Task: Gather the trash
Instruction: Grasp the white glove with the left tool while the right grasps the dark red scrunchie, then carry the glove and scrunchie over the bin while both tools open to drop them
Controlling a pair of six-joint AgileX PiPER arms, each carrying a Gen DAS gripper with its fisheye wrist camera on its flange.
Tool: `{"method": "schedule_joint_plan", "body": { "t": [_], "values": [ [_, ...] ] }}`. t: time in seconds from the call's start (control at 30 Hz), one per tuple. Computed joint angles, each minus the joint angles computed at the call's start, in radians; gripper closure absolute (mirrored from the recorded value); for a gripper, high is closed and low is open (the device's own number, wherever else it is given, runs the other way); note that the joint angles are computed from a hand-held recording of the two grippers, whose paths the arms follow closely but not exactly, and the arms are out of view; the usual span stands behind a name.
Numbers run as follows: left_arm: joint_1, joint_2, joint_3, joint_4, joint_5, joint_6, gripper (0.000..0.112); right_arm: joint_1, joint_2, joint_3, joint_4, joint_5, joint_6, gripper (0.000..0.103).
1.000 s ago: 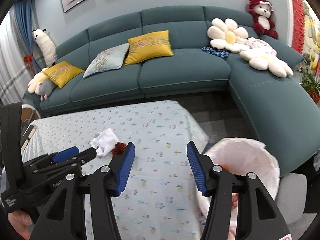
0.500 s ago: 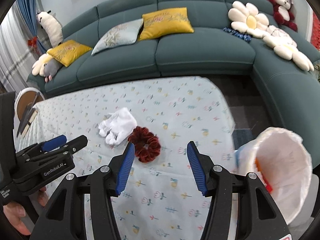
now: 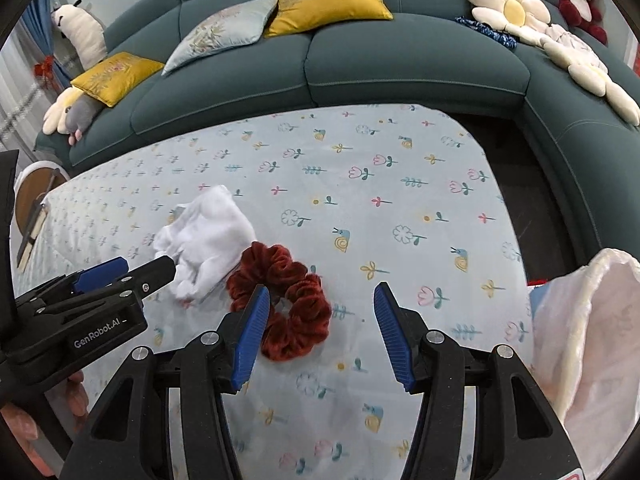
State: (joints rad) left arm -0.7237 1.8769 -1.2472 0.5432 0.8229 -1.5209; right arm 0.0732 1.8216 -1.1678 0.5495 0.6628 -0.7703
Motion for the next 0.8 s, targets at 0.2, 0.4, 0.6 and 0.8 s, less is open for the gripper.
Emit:
{"method": "schedule_joint_plan", "body": {
  "t": [0.2, 0.4, 0.6, 0.8],
  "values": [
    [0.041, 0.069, -0.044, -0.018, -0.034, 0.043, 0.049, 0.033, 0.057, -0.008, -0.041, -0.031, 0.031, 0.05],
    [0.051, 0.125, -0.08, -0.034, -0.044, 0.077, 0.079, 0.031, 0.105, -0.012, -0.035, -0.033, 0.026, 0.064],
    [0.037, 0.096, -0.051, -0.043, -0.07, 0.09, 0.101, 0.017, 0.097, -0.008, -0.038, -0.005, -0.001, 0.087],
    [-0.017, 0.048, -0.057, -0.01, -0.018, 0.051, 0.103, -0.025, 0.022, 0.041, 0.005, 0.009, -0.053, 0.089]
  ]
}}
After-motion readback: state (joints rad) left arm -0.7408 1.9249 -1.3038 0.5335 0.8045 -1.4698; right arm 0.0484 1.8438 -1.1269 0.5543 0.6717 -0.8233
